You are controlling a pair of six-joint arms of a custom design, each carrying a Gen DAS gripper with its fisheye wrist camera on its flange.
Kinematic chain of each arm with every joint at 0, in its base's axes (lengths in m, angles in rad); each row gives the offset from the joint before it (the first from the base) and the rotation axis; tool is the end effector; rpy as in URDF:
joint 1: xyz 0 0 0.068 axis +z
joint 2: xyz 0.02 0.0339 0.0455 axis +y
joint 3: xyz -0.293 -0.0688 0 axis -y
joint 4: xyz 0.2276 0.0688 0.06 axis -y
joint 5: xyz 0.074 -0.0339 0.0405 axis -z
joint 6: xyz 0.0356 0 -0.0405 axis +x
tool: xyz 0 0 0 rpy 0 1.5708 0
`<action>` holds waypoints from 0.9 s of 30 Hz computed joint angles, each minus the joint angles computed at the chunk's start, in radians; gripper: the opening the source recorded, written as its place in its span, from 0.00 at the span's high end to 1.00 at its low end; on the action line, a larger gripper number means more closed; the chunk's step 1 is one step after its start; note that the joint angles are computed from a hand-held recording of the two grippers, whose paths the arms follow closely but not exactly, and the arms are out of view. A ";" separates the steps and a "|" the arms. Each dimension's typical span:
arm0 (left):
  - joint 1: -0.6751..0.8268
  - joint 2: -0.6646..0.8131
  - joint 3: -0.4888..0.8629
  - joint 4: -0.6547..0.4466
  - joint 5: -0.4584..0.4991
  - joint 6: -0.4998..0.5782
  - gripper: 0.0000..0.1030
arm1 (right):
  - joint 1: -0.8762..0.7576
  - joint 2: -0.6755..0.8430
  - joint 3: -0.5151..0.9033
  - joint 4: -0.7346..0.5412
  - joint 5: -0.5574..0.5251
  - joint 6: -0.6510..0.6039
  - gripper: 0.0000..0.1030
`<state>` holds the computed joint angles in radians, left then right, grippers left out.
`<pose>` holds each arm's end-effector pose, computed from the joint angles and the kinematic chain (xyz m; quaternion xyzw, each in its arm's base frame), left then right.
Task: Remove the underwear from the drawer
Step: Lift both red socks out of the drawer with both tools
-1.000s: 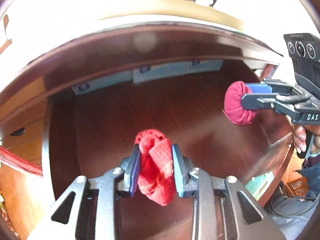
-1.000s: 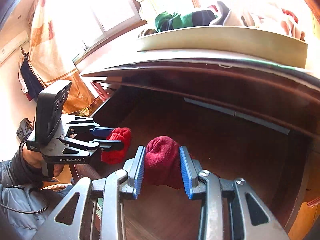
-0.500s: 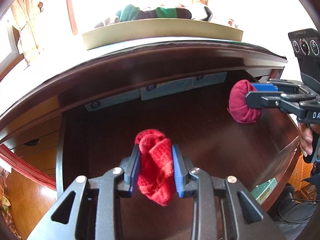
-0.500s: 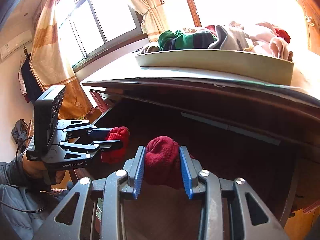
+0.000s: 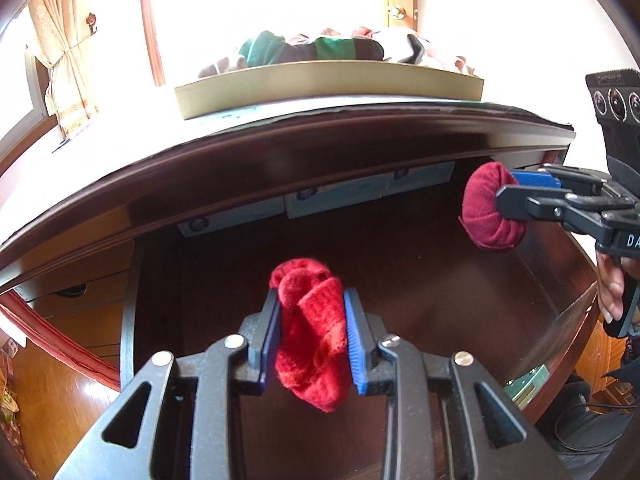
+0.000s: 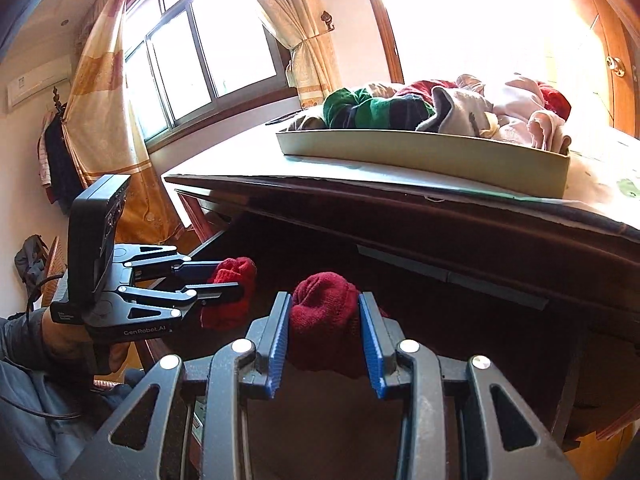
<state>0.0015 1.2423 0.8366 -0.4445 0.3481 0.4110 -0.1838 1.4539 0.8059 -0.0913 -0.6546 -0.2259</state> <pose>0.2292 -0.0118 0.2754 0.2472 0.8900 -0.0875 0.3731 0.2783 -0.0297 0.2461 -0.1480 0.8633 0.2102 0.4343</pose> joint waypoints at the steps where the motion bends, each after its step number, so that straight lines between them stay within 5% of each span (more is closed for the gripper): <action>1: 0.001 -0.002 -0.001 0.002 0.003 -0.002 0.73 | -0.005 -0.006 -0.005 0.000 -0.003 -0.004 0.65; 27: 0.079 -0.121 -0.040 0.102 0.085 -0.029 0.73 | -0.023 -0.157 -0.181 0.252 -0.037 0.004 0.65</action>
